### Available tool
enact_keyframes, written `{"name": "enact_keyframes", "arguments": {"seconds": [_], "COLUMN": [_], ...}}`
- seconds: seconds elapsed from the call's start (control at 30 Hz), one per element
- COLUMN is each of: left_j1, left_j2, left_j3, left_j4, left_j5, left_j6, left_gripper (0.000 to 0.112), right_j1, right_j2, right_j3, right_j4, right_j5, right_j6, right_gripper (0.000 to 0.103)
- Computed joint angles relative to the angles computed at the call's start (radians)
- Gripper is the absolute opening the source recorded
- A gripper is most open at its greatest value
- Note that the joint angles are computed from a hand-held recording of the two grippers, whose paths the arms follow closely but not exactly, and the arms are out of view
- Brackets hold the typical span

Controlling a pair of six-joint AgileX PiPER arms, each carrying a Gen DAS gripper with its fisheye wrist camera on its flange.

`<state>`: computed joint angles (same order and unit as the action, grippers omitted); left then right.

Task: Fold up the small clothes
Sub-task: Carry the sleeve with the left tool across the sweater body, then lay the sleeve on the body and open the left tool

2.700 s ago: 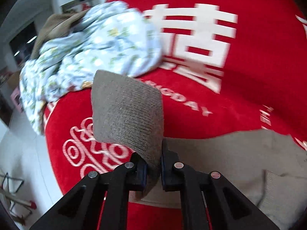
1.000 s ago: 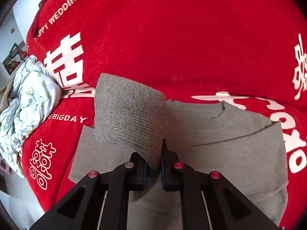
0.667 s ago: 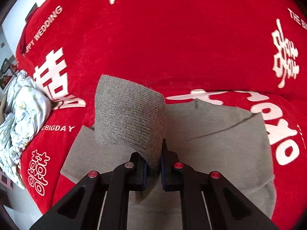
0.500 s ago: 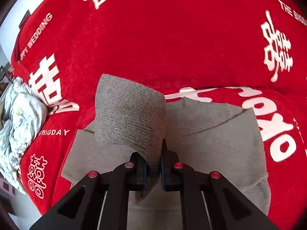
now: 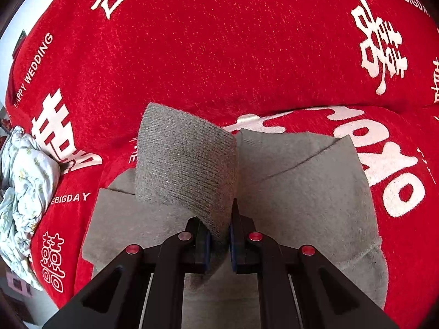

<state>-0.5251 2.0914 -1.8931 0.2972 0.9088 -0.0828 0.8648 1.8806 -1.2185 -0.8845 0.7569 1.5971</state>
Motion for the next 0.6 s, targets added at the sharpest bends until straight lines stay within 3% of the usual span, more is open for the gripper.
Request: {"name": "enact_keyframes", "arguments": {"seconds": [0.37, 0.6], "left_j1": [-0.048, -0.036], "left_j2": [0.036, 0.077], "left_j3": [0.000, -0.050], "left_j4": [-0.010, -0.191], "left_j5": [0.002, 0.036], "left_j6": [-0.006, 0.146], "left_gripper": [0.011, 0.012], "right_j1": [0.064, 0.077], "right_j2": [-0.039, -0.038], "right_j3": [0.087, 0.104], "right_j4": [-0.068, -0.107], "right_j5": [0.032, 0.027], "right_j6": [0.094, 0.144], "right_gripper": [0.103, 0.103]}}
